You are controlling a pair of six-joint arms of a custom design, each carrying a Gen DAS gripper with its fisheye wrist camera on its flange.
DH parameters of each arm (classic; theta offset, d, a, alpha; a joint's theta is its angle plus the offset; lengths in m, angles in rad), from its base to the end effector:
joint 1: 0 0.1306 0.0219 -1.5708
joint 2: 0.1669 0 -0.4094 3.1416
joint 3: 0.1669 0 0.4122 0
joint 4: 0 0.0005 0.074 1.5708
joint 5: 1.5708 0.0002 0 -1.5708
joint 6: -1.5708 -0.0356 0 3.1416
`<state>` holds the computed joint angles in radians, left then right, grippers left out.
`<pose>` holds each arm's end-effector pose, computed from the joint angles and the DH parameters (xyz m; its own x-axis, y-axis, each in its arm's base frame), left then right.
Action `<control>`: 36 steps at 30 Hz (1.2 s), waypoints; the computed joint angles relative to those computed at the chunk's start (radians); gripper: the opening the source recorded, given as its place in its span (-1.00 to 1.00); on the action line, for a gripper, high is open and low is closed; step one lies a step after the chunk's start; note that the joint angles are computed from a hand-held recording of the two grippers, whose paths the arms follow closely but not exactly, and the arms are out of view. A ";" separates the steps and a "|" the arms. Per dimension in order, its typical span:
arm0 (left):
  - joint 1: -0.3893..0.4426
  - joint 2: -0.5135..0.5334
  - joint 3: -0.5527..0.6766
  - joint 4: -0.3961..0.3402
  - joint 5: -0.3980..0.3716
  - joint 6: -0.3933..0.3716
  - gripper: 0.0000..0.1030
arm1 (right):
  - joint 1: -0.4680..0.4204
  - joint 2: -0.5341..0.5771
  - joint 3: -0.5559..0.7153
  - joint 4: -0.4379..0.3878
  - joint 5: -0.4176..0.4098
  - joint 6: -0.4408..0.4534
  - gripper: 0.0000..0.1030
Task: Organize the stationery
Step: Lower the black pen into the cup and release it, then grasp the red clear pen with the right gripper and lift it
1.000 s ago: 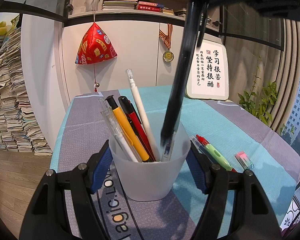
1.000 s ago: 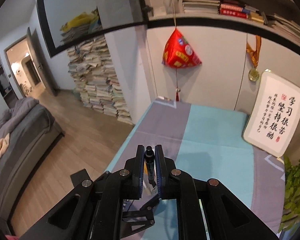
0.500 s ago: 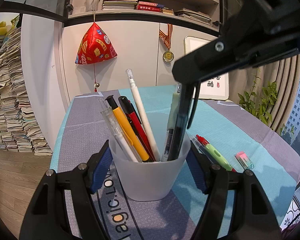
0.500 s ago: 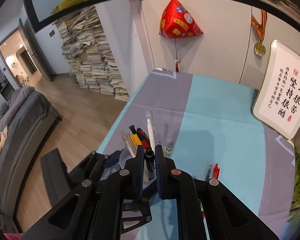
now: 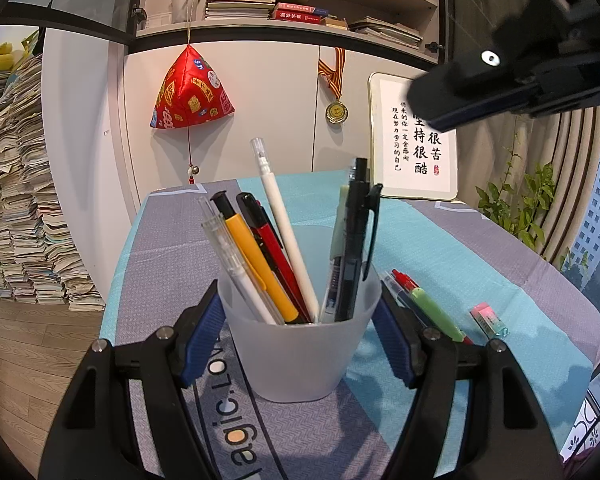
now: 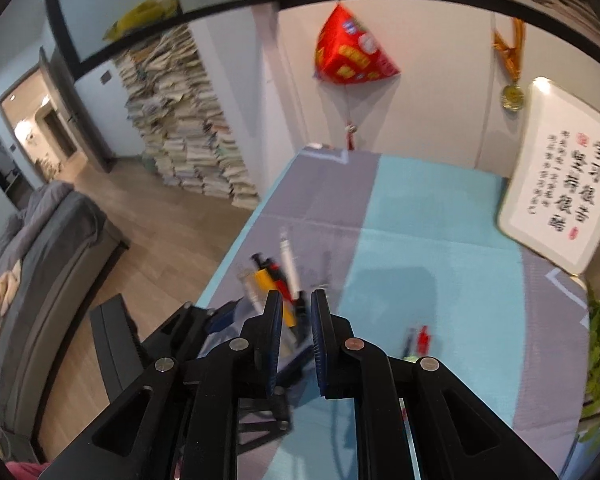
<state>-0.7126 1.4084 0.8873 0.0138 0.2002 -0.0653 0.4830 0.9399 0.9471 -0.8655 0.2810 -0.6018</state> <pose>0.3555 -0.3172 0.2817 -0.3164 0.3579 -0.8785 0.7946 0.6058 -0.0394 0.2895 0.1401 0.4177 -0.7142 0.2397 -0.6577 0.1439 0.9698 0.1971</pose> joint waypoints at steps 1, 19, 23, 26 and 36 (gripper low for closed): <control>0.000 0.000 0.000 0.000 0.000 0.000 0.36 | -0.008 -0.017 -0.009 -0.011 0.011 -0.008 -0.75; 0.000 0.000 0.000 0.000 0.001 0.000 0.37 | -0.250 0.090 -0.161 -0.032 -0.147 -0.086 -0.75; 0.000 0.000 0.000 0.000 0.001 0.000 0.37 | -0.259 0.117 -0.151 -0.029 -0.148 -0.080 -0.75; 0.001 0.000 0.000 0.000 0.001 0.000 0.37 | -0.266 0.134 -0.147 -0.025 -0.159 -0.081 -0.75; 0.001 0.000 0.000 0.000 0.001 -0.001 0.37 | -0.286 0.203 -0.129 -0.025 -0.171 -0.084 -0.75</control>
<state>-0.7119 1.4089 0.8875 0.0137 0.2014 -0.0659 0.1972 1.1430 0.8178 -0.8905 0.1101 -0.6859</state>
